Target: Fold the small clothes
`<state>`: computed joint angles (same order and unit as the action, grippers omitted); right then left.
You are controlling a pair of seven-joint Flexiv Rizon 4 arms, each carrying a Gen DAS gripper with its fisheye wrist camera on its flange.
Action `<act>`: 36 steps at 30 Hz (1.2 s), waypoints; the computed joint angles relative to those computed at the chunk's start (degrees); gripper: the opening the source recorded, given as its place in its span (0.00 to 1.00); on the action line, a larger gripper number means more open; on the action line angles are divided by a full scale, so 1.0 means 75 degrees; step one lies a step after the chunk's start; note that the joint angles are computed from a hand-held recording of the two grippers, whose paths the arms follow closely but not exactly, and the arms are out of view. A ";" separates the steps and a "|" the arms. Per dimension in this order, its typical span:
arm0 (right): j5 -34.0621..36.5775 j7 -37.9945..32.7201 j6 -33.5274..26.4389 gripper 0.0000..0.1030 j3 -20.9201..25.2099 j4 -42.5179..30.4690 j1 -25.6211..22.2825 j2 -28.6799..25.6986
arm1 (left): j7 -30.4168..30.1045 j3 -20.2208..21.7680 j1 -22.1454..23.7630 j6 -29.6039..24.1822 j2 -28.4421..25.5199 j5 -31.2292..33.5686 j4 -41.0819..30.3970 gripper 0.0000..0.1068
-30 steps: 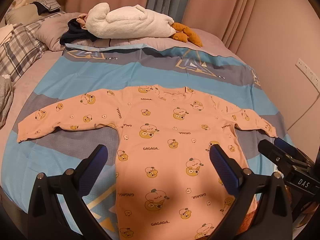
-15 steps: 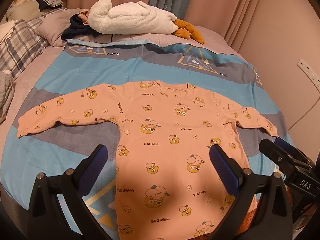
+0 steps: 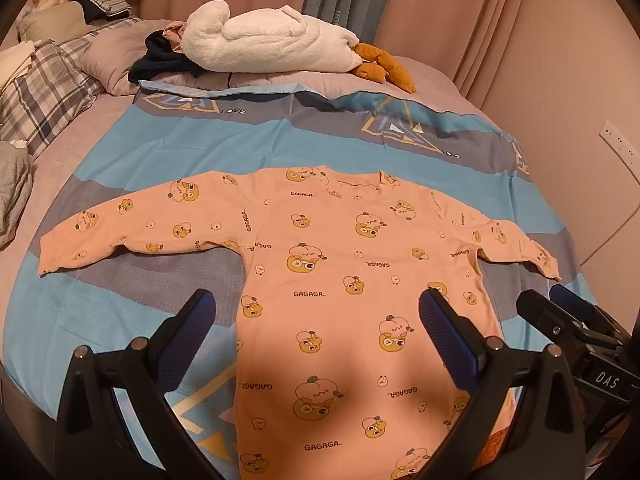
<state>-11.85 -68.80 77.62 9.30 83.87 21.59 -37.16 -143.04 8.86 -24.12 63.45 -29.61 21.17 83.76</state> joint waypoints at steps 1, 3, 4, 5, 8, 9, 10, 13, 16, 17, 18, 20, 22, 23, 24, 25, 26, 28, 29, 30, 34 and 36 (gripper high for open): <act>-0.0007 0.0010 -0.0024 0.99 -0.0010 -0.0018 0.0015 -0.0002 | -0.0008 0.0002 0.0000 -0.0006 0.0000 0.0001 -0.0003 0.95; -0.0019 0.0027 -0.0051 0.99 -0.0030 -0.0048 0.0038 -0.0008 | -0.0016 -0.0010 0.0024 0.0006 0.0011 -0.0023 0.0012 0.95; -0.0004 0.0017 -0.0047 0.99 -0.0011 -0.0047 0.0022 -0.0009 | -0.0017 -0.0021 0.0044 0.0030 0.0014 -0.0045 0.0025 0.95; 0.0007 0.0001 -0.0047 0.99 0.0008 -0.0049 0.0011 -0.0011 | -0.0024 -0.0022 0.0052 0.0040 0.0015 -0.0057 0.0029 0.95; 0.0025 -0.0037 -0.0076 0.99 0.0040 -0.0071 0.0002 -0.0021 | -0.0024 -0.0025 0.0068 0.0059 0.0026 -0.0083 0.0060 0.95; 0.0031 -0.0048 -0.0094 0.99 0.0050 -0.0085 0.0005 -0.0028 | -0.0015 -0.0031 0.0076 0.0072 0.0028 -0.0093 0.0069 0.95; 0.0035 -0.0067 -0.0139 0.99 0.0068 -0.0137 0.0003 -0.0051 | -0.0009 -0.0033 0.0080 0.0081 0.0026 -0.0100 0.0072 0.95; 0.0054 -0.0110 -0.0231 0.99 0.0083 -0.0229 0.0013 -0.0094 | 0.0028 -0.0051 0.0098 0.0093 0.0024 -0.0138 0.0084 0.94; 0.0083 -0.0119 -0.0231 0.99 0.0073 -0.0245 0.0026 -0.0103 | 0.0088 -0.0078 0.0120 0.0147 0.0001 -0.0194 0.0086 0.94; 0.0089 -0.0130 -0.0235 0.99 0.0074 -0.0244 0.0025 -0.0100 | 0.0112 -0.0082 0.0126 0.0168 0.0003 -0.0212 0.0098 0.94; 0.0093 -0.0127 -0.0233 0.99 0.0066 -0.0248 0.0033 -0.0103 | 0.0130 -0.0080 0.0126 0.0192 0.0006 -0.0222 0.0111 0.94; 0.0094 -0.0096 -0.0241 0.99 0.0035 -0.0253 0.0056 -0.0101 | 0.0160 -0.0072 0.0120 0.0219 0.0003 -0.0239 0.0118 0.94; 0.0091 -0.0073 -0.0254 0.99 0.0022 -0.0279 0.0074 -0.0114 | 0.0186 -0.0065 0.0118 0.0240 0.0001 -0.0261 0.0123 0.94; 0.0086 -0.0069 -0.0252 0.99 0.0014 -0.0280 0.0080 -0.0116 | 0.0188 -0.0059 0.0111 0.0249 0.0002 -0.0269 0.0128 0.94; 0.0085 -0.0066 -0.0247 0.99 0.0011 -0.0282 0.0082 -0.0118 | 0.0195 -0.0056 0.0107 0.0251 0.0005 -0.0279 0.0135 0.94; 0.0096 -0.0092 -0.0254 0.99 0.0040 -0.0288 0.0058 -0.0121 | 0.0196 -0.0050 0.0102 0.0252 0.0004 -0.0285 0.0134 0.94; 0.0104 -0.0105 -0.0267 0.99 0.0054 -0.0299 0.0049 -0.0125 | 0.0206 -0.0052 0.0101 0.0260 0.0004 -0.0294 0.0136 0.94; 0.0112 -0.0127 -0.0275 0.99 0.0060 -0.0287 0.0039 -0.0114 | 0.0230 -0.0052 0.0098 0.0261 0.0000 -0.0307 0.0133 0.94; 0.0112 -0.0120 -0.0281 0.99 0.0051 -0.0289 0.0047 -0.0114 | 0.0245 -0.0055 0.0100 0.0269 0.0005 -0.0315 0.0142 0.94; 0.0106 -0.0108 -0.0284 0.99 0.0035 -0.0295 0.0062 -0.0116 | 0.0255 -0.0056 0.0100 0.0284 0.0008 -0.0321 0.0150 0.94; 0.0102 -0.0073 -0.0303 0.99 0.0010 -0.0315 0.0078 -0.0108 | 0.0293 -0.0053 0.0096 0.0352 0.0021 -0.0336 0.0173 0.94; 0.0098 -0.0057 -0.0318 0.99 0.0003 -0.0338 0.0086 -0.0116 | 0.0317 -0.0056 0.0105 0.0406 0.0029 -0.0351 0.0197 0.94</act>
